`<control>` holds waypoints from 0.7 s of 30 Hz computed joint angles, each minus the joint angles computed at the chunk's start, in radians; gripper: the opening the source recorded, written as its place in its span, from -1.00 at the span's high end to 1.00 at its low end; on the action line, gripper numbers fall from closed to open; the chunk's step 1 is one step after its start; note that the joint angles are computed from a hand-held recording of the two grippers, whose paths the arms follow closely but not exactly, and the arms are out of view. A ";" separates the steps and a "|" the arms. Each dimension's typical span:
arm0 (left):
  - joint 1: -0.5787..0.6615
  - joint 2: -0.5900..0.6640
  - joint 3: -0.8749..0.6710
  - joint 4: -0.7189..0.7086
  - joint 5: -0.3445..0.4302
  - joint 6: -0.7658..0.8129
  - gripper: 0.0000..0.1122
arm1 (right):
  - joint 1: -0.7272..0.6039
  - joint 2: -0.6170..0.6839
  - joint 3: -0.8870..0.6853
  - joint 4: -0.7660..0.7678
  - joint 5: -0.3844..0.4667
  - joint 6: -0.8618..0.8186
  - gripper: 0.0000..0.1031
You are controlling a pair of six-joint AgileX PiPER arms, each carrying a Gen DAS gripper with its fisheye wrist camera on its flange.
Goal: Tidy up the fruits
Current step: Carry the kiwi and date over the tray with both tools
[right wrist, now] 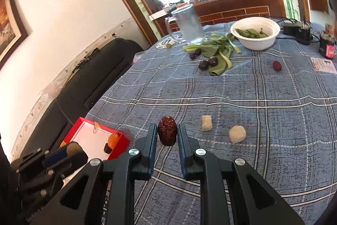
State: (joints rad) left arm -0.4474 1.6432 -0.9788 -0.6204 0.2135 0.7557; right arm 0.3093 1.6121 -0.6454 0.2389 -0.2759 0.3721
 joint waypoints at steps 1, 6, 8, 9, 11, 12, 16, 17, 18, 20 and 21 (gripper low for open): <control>0.014 -0.004 0.005 -0.028 0.002 0.029 0.57 | 0.006 0.000 0.000 0.006 0.001 -0.009 0.66; 0.096 -0.017 0.025 -0.168 0.034 0.180 0.57 | 0.052 0.018 -0.016 0.026 0.002 -0.038 0.66; 0.139 -0.025 0.035 -0.225 0.052 0.250 0.57 | 0.069 0.029 -0.021 0.042 -0.001 -0.057 0.67; 0.163 -0.028 0.040 -0.258 0.065 0.290 0.57 | 0.083 0.038 -0.030 0.089 0.002 -0.107 0.67; 0.209 -0.029 0.042 -0.310 0.090 0.351 0.57 | 0.110 0.061 -0.053 0.232 0.007 -0.239 0.67; 0.233 -0.030 0.046 -0.335 0.099 0.383 0.57 | 0.119 0.071 -0.066 0.276 0.015 -0.270 0.67; 0.348 -0.022 0.054 -0.435 0.139 0.516 0.57 | 0.167 0.090 -0.103 0.461 0.032 -0.414 0.67; 0.371 -0.018 0.054 -0.452 0.143 0.541 0.57 | 0.182 0.090 -0.105 0.499 0.025 -0.441 0.67; 0.397 -0.017 0.058 -0.481 0.145 0.579 0.57 | 0.198 0.092 -0.108 0.501 0.020 -0.428 0.67; 0.443 -0.014 0.068 -0.538 0.155 0.653 0.57 | 0.223 0.101 -0.121 0.423 0.014 -0.322 0.67; 0.475 -0.011 0.071 -0.558 0.167 0.684 0.57 | 0.238 0.110 -0.134 0.421 0.013 -0.309 0.67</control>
